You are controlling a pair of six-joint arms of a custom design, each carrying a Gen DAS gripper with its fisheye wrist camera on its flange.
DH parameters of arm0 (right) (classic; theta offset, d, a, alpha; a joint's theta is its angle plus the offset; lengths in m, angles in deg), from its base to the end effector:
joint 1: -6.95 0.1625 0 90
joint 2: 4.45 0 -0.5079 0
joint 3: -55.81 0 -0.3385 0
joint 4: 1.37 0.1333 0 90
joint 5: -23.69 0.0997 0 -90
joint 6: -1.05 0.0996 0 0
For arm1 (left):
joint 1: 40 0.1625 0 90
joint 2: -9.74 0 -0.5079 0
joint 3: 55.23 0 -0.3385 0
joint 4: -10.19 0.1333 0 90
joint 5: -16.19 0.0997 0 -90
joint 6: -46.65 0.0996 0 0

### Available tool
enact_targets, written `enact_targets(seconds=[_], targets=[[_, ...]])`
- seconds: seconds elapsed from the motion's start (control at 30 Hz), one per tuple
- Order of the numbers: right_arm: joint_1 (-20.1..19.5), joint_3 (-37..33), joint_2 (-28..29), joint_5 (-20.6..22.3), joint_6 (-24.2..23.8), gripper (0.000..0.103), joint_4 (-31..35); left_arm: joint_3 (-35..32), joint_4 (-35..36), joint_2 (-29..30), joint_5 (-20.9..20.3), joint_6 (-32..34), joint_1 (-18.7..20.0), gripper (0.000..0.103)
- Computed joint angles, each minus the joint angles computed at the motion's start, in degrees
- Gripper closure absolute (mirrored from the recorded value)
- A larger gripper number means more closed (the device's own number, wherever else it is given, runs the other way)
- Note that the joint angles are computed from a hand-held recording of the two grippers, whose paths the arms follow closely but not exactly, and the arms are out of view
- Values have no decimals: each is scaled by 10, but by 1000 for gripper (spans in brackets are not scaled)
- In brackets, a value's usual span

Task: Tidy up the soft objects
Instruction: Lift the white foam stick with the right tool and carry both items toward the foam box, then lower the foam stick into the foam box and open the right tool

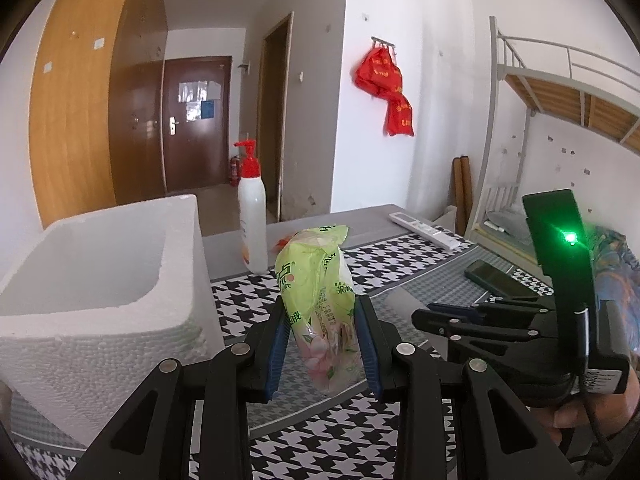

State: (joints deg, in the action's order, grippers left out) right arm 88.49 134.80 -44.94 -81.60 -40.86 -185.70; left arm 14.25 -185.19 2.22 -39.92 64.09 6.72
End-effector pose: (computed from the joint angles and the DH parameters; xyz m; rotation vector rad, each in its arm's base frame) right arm -0.0099 -0.7939 0.3101 0.5097 -2.2697 0.9799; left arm -0.4054 -0.7060 -0.0613 1.0038 2.3149 -1.1427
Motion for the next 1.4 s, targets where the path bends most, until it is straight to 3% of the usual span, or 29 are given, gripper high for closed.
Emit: enact_targets(seconds=[0.93,1.4], targets=[[4,23,-39,118,-18,89,-21,-17,-70,-1,68,55,-22,68],[15,7,-36,138,-29,89,-12,-31,-113,-6,113,81,-24,68]])
